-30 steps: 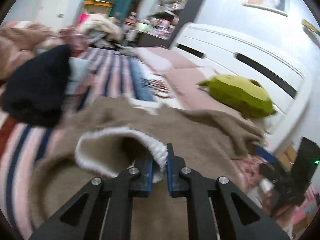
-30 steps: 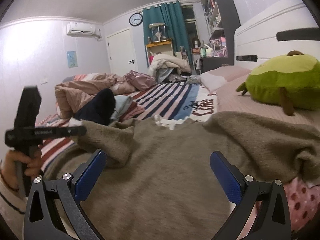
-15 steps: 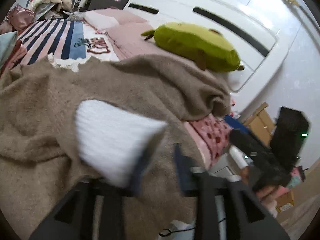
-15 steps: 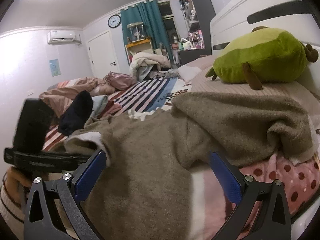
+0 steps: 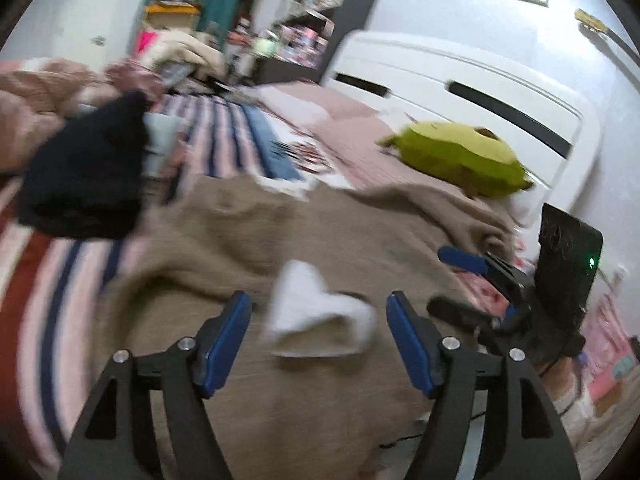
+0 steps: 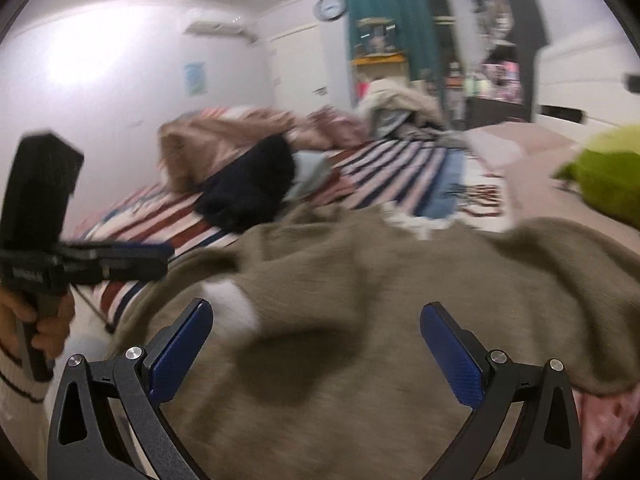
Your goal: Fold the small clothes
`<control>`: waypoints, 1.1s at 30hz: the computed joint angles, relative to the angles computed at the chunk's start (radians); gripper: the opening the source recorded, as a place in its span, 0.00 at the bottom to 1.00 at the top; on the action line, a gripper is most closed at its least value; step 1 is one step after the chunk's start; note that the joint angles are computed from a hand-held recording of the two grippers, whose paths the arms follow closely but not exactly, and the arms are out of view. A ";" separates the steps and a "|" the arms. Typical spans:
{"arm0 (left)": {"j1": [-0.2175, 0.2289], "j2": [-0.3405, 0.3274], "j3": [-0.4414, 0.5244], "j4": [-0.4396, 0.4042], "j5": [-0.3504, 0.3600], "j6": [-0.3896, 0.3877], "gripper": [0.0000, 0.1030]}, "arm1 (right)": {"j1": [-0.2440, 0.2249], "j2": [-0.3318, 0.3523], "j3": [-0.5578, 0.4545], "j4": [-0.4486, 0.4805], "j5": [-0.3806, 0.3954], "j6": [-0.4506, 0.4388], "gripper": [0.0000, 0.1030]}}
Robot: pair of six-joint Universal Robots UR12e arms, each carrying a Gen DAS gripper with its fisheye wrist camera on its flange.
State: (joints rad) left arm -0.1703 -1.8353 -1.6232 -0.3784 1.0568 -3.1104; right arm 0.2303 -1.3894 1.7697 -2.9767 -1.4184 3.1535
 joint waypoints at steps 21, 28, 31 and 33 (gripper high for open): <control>0.009 0.068 -0.147 0.292 0.468 -0.045 0.93 | 0.081 0.118 -0.141 0.186 -0.308 0.004 0.06; -0.018 0.057 -0.126 0.311 0.415 -0.046 0.95 | -0.038 0.011 -0.021 0.174 -0.234 0.232 0.06; -0.033 0.042 -0.103 0.281 0.417 -0.049 0.95 | -0.066 -0.023 0.011 0.259 -0.283 0.264 0.09; -0.039 0.033 -0.090 0.265 0.413 -0.055 0.95 | -0.085 -0.049 0.038 0.263 -0.271 0.279 0.09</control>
State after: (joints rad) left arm -0.2093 -1.8022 -1.7131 -0.1130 1.4695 -3.1659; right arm 0.1455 -1.4382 1.8074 -2.7136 -1.6895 3.4329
